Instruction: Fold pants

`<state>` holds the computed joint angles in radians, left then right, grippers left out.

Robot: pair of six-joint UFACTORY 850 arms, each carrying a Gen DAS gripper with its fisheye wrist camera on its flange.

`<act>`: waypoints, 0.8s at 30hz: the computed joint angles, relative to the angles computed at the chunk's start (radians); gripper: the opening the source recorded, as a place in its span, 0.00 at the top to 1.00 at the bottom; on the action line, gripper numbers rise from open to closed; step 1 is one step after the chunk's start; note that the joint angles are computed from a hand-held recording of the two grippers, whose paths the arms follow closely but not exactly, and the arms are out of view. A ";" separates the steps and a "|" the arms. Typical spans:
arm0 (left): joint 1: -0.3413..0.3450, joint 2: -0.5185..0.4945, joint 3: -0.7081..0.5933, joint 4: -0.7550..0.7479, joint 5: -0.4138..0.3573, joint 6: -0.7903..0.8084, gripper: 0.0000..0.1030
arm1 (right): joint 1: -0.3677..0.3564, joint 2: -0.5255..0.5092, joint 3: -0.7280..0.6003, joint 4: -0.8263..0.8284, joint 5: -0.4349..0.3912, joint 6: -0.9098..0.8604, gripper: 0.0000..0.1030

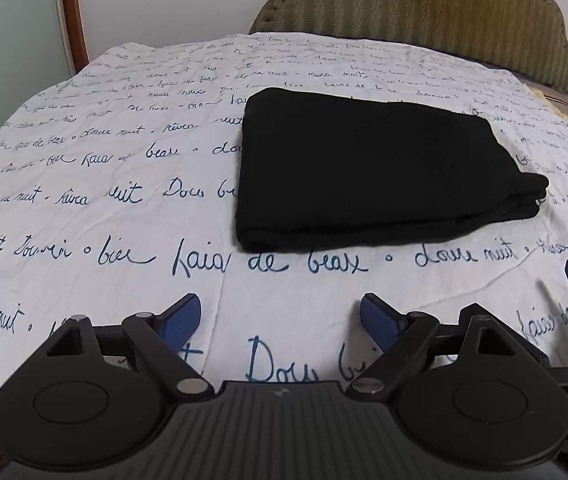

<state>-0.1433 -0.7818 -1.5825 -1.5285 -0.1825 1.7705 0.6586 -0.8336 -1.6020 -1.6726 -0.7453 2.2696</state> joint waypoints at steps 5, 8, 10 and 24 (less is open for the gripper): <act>0.001 0.006 0.016 -0.101 0.008 0.102 0.15 | 0.005 -0.012 -0.017 0.042 -0.001 -0.025 0.00; 0.001 0.004 0.016 -0.101 0.009 0.107 0.15 | 0.007 -0.031 -0.044 0.098 -0.016 -0.072 0.00; -0.001 0.002 0.013 -0.077 0.015 0.082 0.12 | 0.007 -0.041 -0.056 0.129 -0.019 -0.093 0.00; -0.004 -0.012 0.007 -0.129 0.033 0.144 0.03 | 0.003 -0.051 -0.037 0.117 -0.002 -0.046 0.00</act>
<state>-0.1471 -0.7935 -1.5759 -1.6575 -0.1497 1.9146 0.6617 -0.8843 -1.6394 -1.5555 -0.7472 2.2232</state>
